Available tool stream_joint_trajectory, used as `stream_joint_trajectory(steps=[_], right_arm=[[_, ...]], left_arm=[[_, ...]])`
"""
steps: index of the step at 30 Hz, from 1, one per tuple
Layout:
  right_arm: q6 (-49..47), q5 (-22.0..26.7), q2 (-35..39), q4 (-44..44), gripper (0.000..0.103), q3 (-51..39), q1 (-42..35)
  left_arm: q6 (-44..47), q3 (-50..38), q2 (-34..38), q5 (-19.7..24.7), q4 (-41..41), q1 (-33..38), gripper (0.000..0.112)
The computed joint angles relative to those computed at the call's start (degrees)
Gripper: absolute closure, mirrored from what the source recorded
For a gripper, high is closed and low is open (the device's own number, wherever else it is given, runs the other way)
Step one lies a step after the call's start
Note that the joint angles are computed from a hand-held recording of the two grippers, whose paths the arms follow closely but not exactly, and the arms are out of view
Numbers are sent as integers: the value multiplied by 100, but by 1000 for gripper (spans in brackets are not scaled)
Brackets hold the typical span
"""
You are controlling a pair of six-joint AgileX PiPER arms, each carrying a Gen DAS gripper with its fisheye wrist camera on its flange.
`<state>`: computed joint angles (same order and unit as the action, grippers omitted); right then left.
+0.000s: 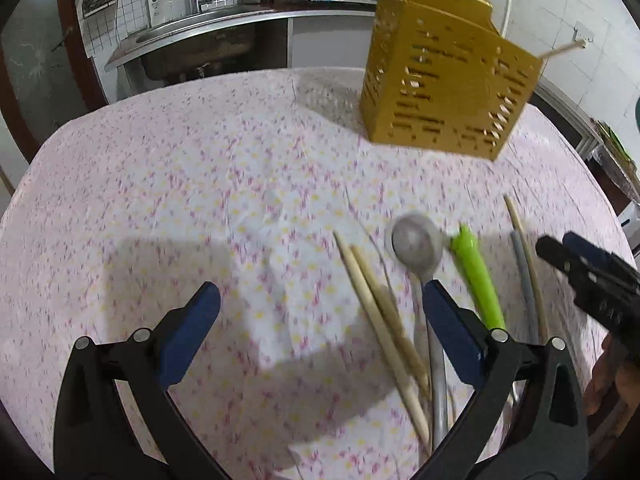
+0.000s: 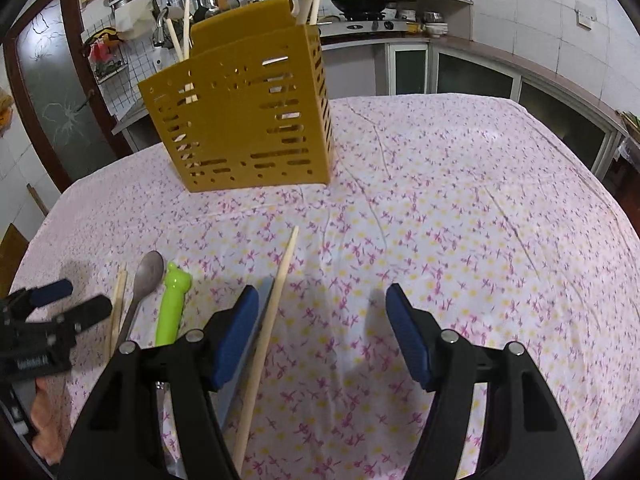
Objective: Organize utensils
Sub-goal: 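Move both tools down toward the remaining wooden chopsticks, then close the left tool on a chopstick while the right tool grasps another chopstick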
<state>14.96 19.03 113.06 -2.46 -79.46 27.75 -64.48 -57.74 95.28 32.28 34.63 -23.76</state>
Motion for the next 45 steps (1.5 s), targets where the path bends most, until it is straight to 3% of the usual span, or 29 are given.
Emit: stream_joint_trajectory(steps=[5,7,9,13,19,24,28,33,39,45], right_arm=[[684,72,70,-720,41,65,166],[871,68,56,-903,47,69,194],[841,78,38,-886,47,89,190],[814,128,78,-920,50,24,219],[121,50,12,-116,54,95,66],[540,191,92,-609,54,-36,173],[975,409,220,-1144,62,-262,291],[540,438,259,-670,65,-359,200],[456,557,332,-630,65,-491,189],[525,1242,676,-693,66,-1243,224]], left_arm=[[-379,388,-222,-250,55,23,39],[-384,449,-263,-282,38,45,54],[-317,449,-254,-267,-9,40,58],[-284,373,-217,-289,23,-21,59],[-63,377,-275,-399,-137,0,60],[-5,278,-126,-316,-172,-67,64],[173,249,-151,-258,-464,0,73],[226,229,-166,-262,-641,39,77],[443,-365,242,291,-716,-53,77],[393,-890,630,758,-490,-155,80]])
